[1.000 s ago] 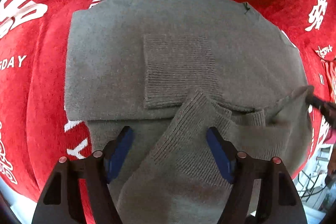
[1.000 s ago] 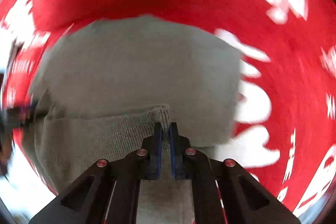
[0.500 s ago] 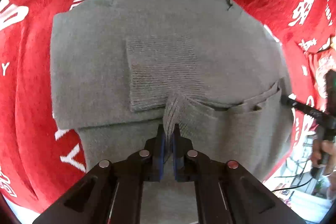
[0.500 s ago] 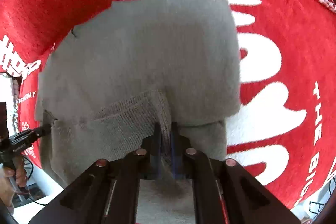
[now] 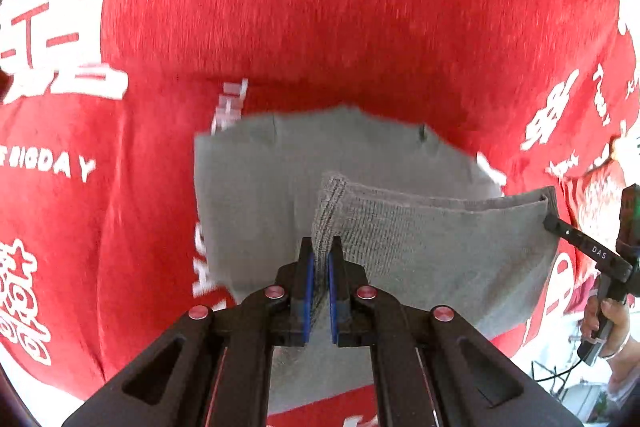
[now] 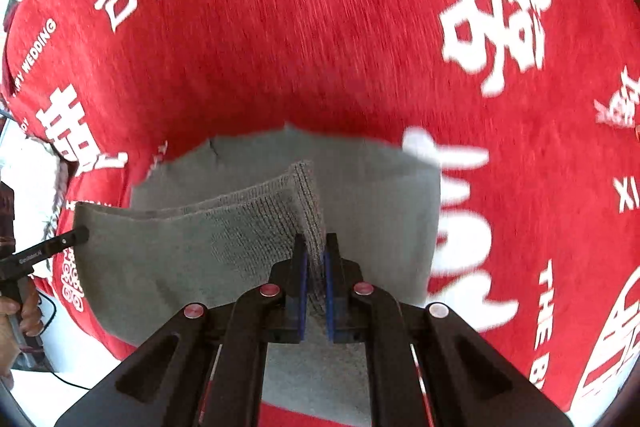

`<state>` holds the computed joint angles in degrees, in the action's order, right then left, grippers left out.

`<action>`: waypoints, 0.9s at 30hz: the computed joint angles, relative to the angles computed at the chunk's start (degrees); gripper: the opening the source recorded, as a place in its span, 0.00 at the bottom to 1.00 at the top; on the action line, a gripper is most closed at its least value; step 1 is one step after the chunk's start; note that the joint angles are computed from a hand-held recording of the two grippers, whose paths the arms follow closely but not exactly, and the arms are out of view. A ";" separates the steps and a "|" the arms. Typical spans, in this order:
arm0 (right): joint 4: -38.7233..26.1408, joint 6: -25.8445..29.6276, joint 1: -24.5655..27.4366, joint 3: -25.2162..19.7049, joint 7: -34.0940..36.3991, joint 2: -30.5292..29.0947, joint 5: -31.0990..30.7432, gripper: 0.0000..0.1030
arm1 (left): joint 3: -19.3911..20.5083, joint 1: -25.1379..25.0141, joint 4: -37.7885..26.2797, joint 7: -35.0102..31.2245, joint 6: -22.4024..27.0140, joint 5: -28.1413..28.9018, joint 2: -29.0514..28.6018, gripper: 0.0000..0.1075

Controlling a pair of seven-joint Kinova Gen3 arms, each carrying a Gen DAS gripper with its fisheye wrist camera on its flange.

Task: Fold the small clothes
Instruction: 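Fold the held edge over the body again with both tools, release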

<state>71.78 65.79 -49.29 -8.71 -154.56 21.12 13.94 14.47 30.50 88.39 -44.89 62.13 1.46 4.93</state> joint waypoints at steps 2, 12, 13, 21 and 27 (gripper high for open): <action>-1.04 -0.95 1.44 0.34 2.26 1.12 0.04 0.08 | -0.59 -0.46 -1.15 -0.49 -0.41 -1.69 1.34 0.06; -2.27 -8.20 9.47 2.50 7.27 11.68 -8.00 0.08 | -4.65 1.40 -7.15 0.44 -3.20 -7.46 16.06 0.07; -1.47 -9.33 10.05 2.56 7.25 12.37 -8.96 0.08 | -5.03 1.70 -7.45 0.47 -3.10 -7.49 17.49 0.07; 4.30 -16.24 10.79 3.69 4.97 13.25 -11.79 0.09 | -7.34 4.00 -7.59 0.87 -3.42 -9.42 21.72 0.07; 0.44 -8.75 8.47 5.78 0.87 14.02 -8.87 0.37 | -10.97 8.00 -10.81 8.60 4.72 -16.49 22.59 0.73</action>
<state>72.22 57.03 -40.81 -2.93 -153.68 35.13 5.07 3.50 38.50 77.59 -36.29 66.86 -15.03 27.51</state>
